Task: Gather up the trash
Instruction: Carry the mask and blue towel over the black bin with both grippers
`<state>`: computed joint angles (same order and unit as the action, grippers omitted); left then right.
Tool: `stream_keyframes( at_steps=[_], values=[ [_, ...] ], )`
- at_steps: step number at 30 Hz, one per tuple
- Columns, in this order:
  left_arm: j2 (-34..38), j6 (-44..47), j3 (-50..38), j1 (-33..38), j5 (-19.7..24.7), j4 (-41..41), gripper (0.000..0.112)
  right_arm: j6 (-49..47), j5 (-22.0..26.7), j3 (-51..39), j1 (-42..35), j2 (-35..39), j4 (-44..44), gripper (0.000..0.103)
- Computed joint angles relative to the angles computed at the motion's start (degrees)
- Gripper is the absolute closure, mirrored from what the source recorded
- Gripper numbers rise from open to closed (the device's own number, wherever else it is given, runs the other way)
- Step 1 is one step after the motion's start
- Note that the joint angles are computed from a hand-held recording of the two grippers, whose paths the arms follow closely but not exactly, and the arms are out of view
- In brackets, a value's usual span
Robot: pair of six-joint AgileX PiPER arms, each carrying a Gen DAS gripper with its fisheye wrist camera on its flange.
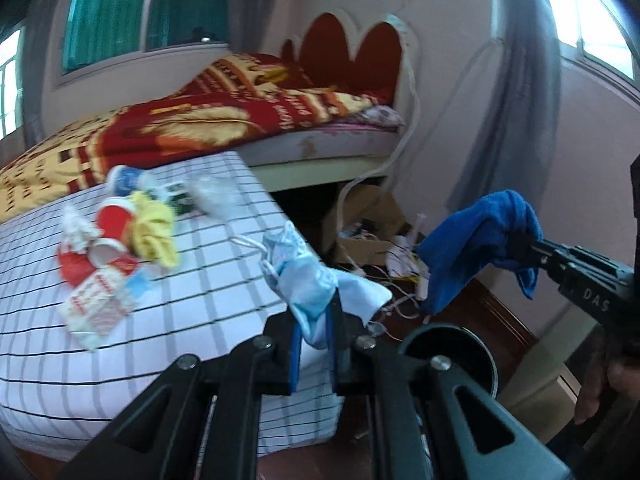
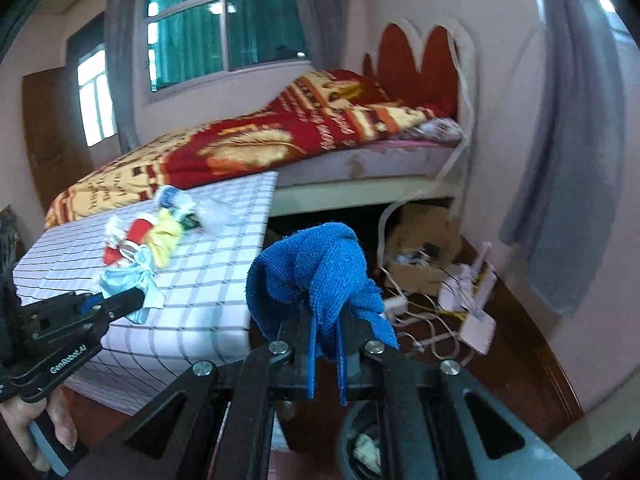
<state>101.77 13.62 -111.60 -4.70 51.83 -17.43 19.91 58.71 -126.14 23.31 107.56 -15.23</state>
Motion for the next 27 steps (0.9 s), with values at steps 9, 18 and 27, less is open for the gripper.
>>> stream_keyframes(
  at_steps=[9, 18, 27],
  values=[
    [3.28, 0.29, -2.33, -9.49, 2.00, 1.54, 0.101, -0.50, -5.38, 21.57, -8.46, -12.16, 1.86, 0.095],
    [9.29, -0.49, -4.44, -16.73, 4.36, 2.84, 0.101, -5.49, -8.67, 34.09, -16.77, -15.45, 8.09, 0.095],
    [17.28, 1.87, -8.40, -18.04, 8.43, -1.33, 0.101, -12.22, -9.84, 40.53, -22.15, -11.87, 14.96, 0.094]
  ],
)
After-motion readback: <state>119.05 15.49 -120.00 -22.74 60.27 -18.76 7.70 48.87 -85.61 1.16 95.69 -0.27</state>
